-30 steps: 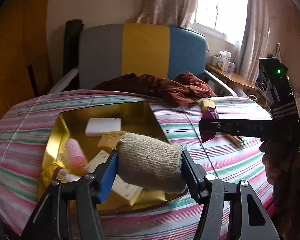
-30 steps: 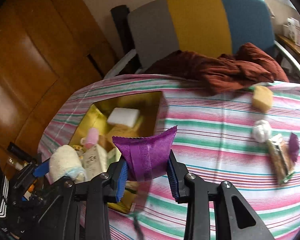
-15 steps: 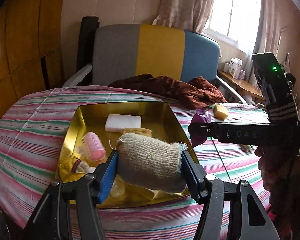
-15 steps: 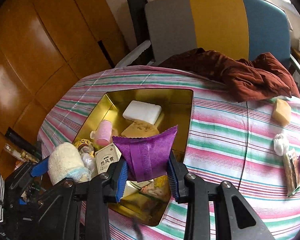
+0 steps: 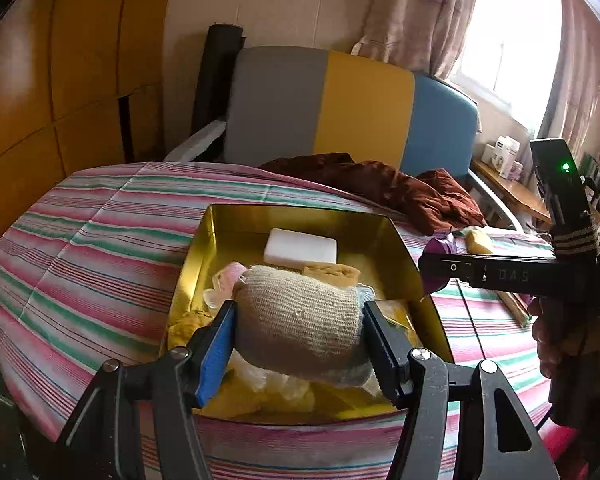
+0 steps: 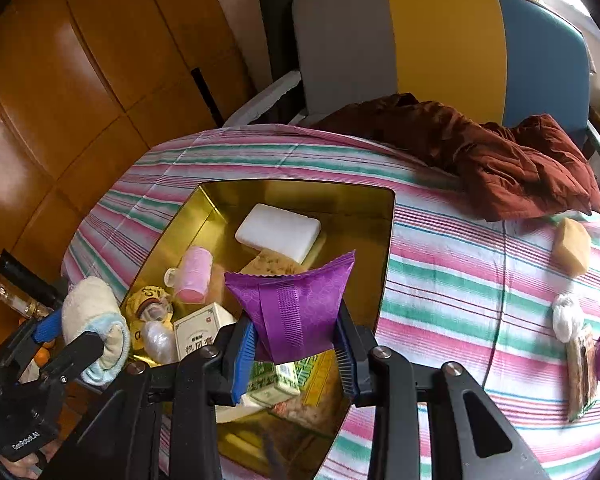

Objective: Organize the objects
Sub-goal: 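Carry the purple packet and knitted cylinder over the gold tray and release both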

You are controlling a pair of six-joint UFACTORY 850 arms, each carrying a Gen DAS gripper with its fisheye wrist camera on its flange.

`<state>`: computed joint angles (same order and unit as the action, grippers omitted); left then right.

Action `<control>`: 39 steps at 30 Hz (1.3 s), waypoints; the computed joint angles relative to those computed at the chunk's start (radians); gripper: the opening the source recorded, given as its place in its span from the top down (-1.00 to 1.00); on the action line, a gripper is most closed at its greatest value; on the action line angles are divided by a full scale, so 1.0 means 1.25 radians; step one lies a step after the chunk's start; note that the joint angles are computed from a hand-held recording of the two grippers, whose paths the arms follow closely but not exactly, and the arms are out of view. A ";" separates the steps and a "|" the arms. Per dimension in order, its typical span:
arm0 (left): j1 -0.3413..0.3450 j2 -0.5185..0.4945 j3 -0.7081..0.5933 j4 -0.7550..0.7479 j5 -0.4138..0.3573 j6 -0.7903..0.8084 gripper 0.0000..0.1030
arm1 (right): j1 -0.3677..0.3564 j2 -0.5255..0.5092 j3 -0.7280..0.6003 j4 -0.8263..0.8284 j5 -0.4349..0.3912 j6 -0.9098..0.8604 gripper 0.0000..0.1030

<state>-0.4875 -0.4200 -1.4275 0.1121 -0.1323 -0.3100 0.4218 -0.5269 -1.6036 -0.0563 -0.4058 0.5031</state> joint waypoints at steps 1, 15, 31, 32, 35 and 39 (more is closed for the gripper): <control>0.001 -0.004 -0.006 0.019 -0.003 -0.017 -0.20 | -0.002 -0.010 -0.013 0.001 -0.008 -0.004 0.32; -0.008 -0.090 -0.136 0.237 -0.038 -0.213 -0.21 | -0.019 -0.060 -0.077 -0.029 -0.039 0.043 0.16; -0.016 -0.124 -0.184 0.298 -0.058 -0.261 -0.24 | -0.010 -0.061 -0.061 -0.057 -0.012 0.065 -0.32; -0.016 -0.127 -0.188 0.299 -0.063 -0.263 -0.25 | -0.010 -0.059 -0.059 -0.054 -0.008 0.066 -0.36; -0.013 -0.131 -0.192 0.309 -0.064 -0.283 -0.31 | -0.007 -0.040 -0.032 -0.064 0.010 0.086 -0.38; -0.013 -0.132 -0.196 0.348 -0.061 -0.325 -0.36 | -0.003 -0.016 0.003 -0.054 0.025 0.093 -0.38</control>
<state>-0.5032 -0.5846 -1.6719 0.5467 -0.2081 -0.7158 0.4181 -0.5474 -1.5996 -0.1242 -0.3748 0.6191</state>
